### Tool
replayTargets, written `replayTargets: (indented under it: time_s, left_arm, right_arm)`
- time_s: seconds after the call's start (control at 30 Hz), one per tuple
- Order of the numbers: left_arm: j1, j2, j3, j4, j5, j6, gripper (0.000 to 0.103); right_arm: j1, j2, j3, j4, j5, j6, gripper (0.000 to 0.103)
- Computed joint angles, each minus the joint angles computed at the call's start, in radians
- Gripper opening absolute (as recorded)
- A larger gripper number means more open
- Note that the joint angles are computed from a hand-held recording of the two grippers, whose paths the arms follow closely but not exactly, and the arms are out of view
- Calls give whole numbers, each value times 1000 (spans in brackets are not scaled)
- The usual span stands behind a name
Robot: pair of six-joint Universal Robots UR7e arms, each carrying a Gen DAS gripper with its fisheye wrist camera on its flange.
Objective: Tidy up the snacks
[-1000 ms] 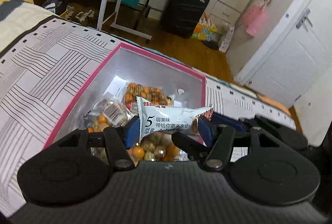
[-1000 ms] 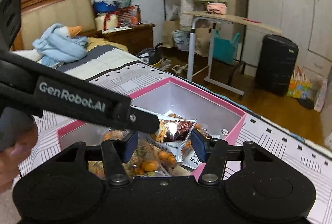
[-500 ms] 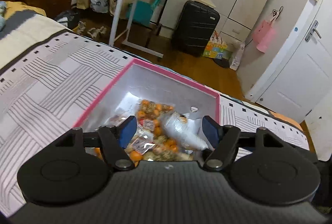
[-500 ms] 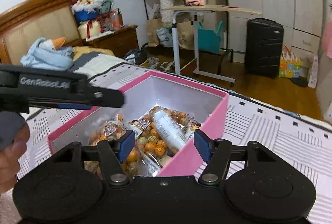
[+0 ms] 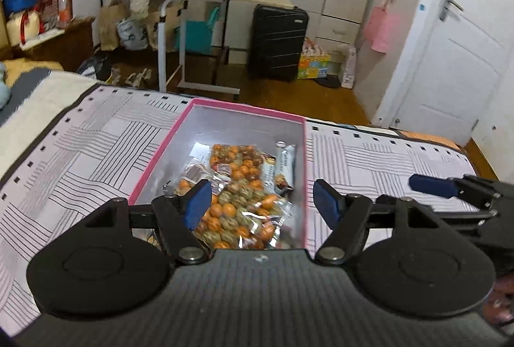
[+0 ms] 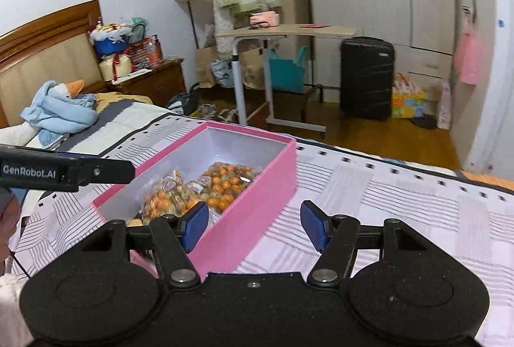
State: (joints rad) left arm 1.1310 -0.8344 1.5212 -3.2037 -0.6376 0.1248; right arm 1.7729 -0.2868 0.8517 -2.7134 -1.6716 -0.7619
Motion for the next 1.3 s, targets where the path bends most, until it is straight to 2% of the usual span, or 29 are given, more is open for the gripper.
replayTargets:
  time_s: [0.23, 0.33, 0.43, 0.5, 0.6, 0.77, 0.97, 1.2, 1.3]
  left_arm:
    - [-73, -36, 108, -48, 9, 29, 77]
    - [-92, -40, 150, -86, -3, 48, 83]
    - [-108, -16, 177, -192, 4, 105, 89]
    - [-115, -7, 191, -215, 17, 110, 90]
    - [-119, -9, 215, -212, 14, 83, 97]
    - [-121, -13, 232, -189, 19, 50, 100]
    - [-123, -14, 237, -145, 38, 14, 100]
    - [-131, -26, 245, -59, 68, -39, 100]
    - [-135, -32, 247, -33, 78, -59, 100]
  right_arm:
    - [6, -158, 270, -205, -51, -27, 74]
    - [-6, -200, 353, -267, -34, -11, 77]
    - [-14, -213, 406, -343, -63, 18, 77]
    - [-17, -221, 434, -374, -80, 20, 79]
    - [-19, -242, 485, -421, -93, 30, 84]
    - [-14, -250, 526, -507, -141, 48, 100]
    - [0, -231, 530, -596, -248, 71, 101]
    - [8, -231, 549, -658, -294, -3, 101]
    - [10, -257, 557, -594, -291, 62, 101]
